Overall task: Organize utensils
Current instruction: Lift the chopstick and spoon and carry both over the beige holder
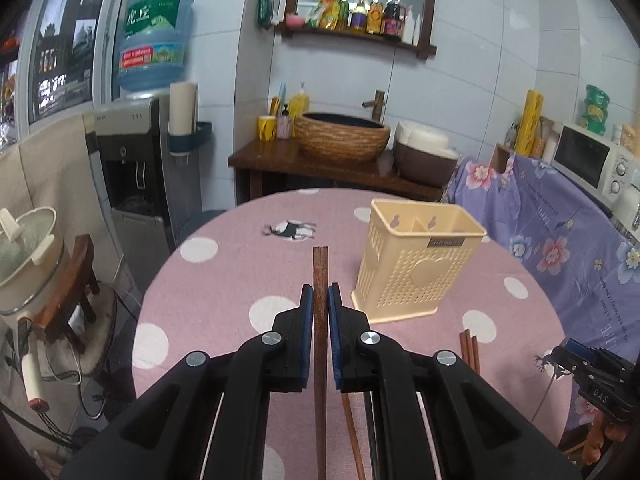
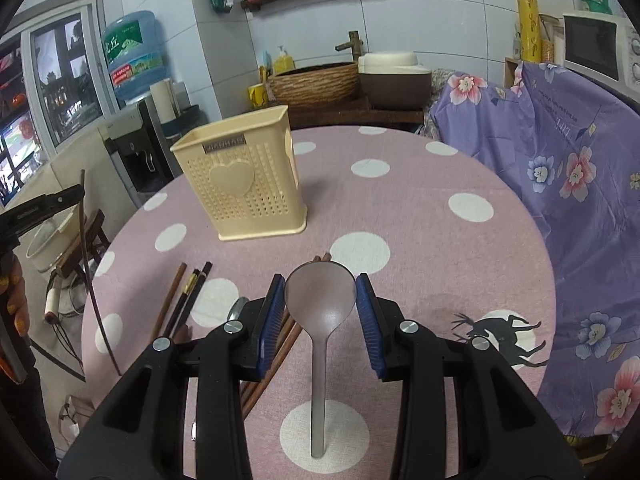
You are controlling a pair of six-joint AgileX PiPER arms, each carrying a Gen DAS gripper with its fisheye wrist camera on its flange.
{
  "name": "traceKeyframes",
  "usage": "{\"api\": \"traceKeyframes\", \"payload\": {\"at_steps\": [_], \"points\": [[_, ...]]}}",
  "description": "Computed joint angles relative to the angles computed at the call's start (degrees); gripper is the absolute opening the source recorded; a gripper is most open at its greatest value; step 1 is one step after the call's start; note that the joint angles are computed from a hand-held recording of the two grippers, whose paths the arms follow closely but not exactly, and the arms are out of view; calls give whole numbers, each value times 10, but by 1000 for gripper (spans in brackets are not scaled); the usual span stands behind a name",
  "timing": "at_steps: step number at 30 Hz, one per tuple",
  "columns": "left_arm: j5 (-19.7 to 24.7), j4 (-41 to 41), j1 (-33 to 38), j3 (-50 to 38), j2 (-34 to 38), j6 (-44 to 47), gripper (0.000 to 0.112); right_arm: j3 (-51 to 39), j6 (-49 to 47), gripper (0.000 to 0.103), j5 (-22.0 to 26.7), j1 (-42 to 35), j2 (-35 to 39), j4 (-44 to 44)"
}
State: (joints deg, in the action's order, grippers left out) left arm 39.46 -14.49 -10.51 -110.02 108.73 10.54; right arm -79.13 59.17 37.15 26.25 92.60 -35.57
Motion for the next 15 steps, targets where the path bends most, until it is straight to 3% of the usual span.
{"api": "traceKeyframes", "payload": {"at_steps": [15], "points": [[-34, -43, 11, 23, -23, 40, 9, -7, -5, 37, -16, 5, -5, -18]]}}
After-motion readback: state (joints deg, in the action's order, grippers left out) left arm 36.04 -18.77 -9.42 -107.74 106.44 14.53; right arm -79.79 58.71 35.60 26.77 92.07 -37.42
